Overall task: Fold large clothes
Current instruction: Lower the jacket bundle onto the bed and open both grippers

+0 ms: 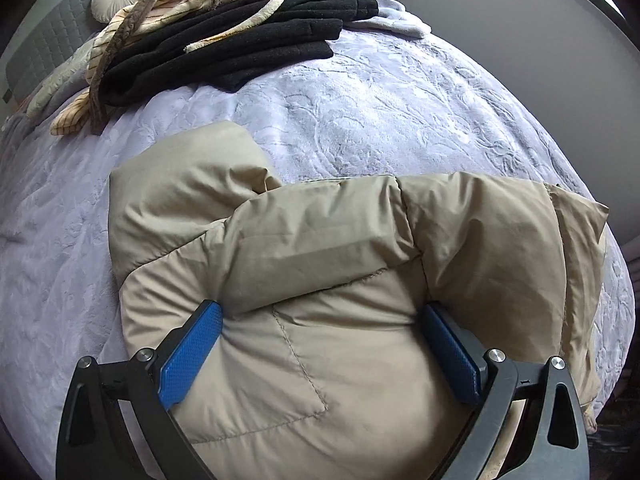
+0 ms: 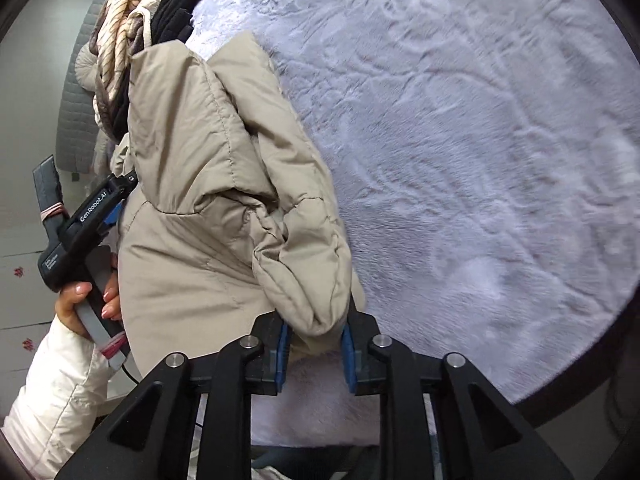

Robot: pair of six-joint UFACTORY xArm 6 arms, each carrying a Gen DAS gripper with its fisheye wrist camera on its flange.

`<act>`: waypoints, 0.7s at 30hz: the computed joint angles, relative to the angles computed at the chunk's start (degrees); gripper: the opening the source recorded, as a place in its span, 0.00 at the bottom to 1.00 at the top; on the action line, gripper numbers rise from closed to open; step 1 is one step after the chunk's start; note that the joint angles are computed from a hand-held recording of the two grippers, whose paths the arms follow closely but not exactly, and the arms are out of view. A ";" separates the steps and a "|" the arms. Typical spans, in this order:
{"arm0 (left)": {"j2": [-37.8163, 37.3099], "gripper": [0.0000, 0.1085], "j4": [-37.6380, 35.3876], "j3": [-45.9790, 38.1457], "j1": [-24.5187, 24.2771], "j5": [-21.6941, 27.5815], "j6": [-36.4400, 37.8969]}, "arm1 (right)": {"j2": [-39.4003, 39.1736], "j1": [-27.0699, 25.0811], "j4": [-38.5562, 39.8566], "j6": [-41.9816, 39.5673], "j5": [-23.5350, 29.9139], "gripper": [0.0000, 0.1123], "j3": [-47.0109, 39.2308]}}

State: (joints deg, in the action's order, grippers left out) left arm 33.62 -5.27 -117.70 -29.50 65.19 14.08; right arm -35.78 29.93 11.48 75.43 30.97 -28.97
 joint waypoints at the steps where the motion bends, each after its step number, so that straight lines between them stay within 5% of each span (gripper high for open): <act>1: -0.17 0.91 0.00 0.27 -0.02 -0.20 -0.05 | -1.53 -0.56 -1.35 0.72 2.26 0.22 -0.34; 5: -0.87 0.92 0.37 1.50 0.08 -1.13 -0.39 | -5.88 -0.84 -10.05 8.94 6.01 0.22 -1.55; 8: -0.88 0.93 0.73 0.79 0.23 -0.31 -0.99 | -3.12 -1.75 -14.25 6.80 7.56 0.22 -6.51; 12: -0.82 0.93 1.55 -1.60 0.46 2.81 -3.06 | 6.22 -2.71 -8.91 -8.61 9.55 0.22 -14.40; 16: -3.23 0.92 1.63 -1.46 1.86 5.92 -3.73 | 14.72 -1.78 -4.37 -15.10 13.19 0.22 -18.41; 21: -7.12 0.93 0.69 1.20 3.86 9.67 -4.51 | 17.51 -3.19 3.44 -20.47 8.16 0.21 -15.49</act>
